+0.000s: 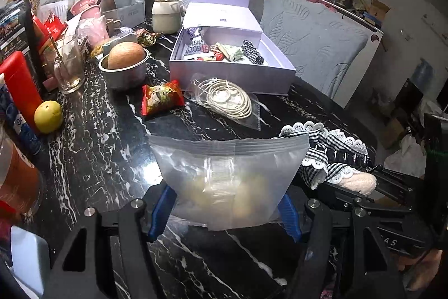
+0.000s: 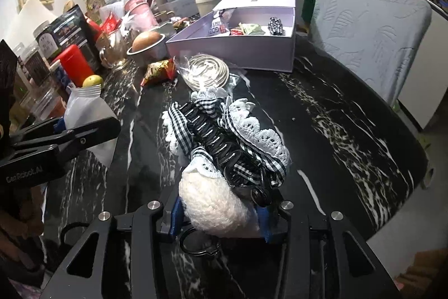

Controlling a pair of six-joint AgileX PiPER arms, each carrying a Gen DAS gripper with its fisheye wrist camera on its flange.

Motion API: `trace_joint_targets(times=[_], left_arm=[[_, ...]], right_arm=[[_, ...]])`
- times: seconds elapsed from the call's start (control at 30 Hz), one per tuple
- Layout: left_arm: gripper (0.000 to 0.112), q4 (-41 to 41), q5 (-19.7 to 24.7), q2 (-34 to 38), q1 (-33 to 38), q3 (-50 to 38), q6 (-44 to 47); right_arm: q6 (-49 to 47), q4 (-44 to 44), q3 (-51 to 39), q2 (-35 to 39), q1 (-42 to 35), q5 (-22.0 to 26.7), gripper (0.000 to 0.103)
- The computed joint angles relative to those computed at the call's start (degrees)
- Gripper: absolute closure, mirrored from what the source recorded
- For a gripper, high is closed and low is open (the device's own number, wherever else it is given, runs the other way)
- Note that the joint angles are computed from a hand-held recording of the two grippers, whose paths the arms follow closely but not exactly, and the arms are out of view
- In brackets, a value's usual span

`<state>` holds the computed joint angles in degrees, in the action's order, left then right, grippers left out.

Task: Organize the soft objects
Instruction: 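Lift and carry the zip bag and plush toy over the lavender box with both grippers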

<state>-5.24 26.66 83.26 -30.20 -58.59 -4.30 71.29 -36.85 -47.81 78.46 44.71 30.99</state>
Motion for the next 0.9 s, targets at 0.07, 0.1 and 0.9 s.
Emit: trace_joint_targets(times=[0.07,0.1,0.9], left_arm=[[0.047,0.2,0.1,-0.5,-0.4,0.2,-0.3],[0.047,0.4,0.1,-0.9,-0.6,0.3,-0.6],[0.047,0.0,3.4,3.0,-4.9,-12.7,1.7]], right_arm=[[1.2,-0.7,0.6,-0.8,0.7,0.4,0.061],[1.5,-0.8,1.0,-1.2,0.9,0.4,0.061],[-5.1,2.8,2.7,-11.7,-3.4,-0.2,0.061]])
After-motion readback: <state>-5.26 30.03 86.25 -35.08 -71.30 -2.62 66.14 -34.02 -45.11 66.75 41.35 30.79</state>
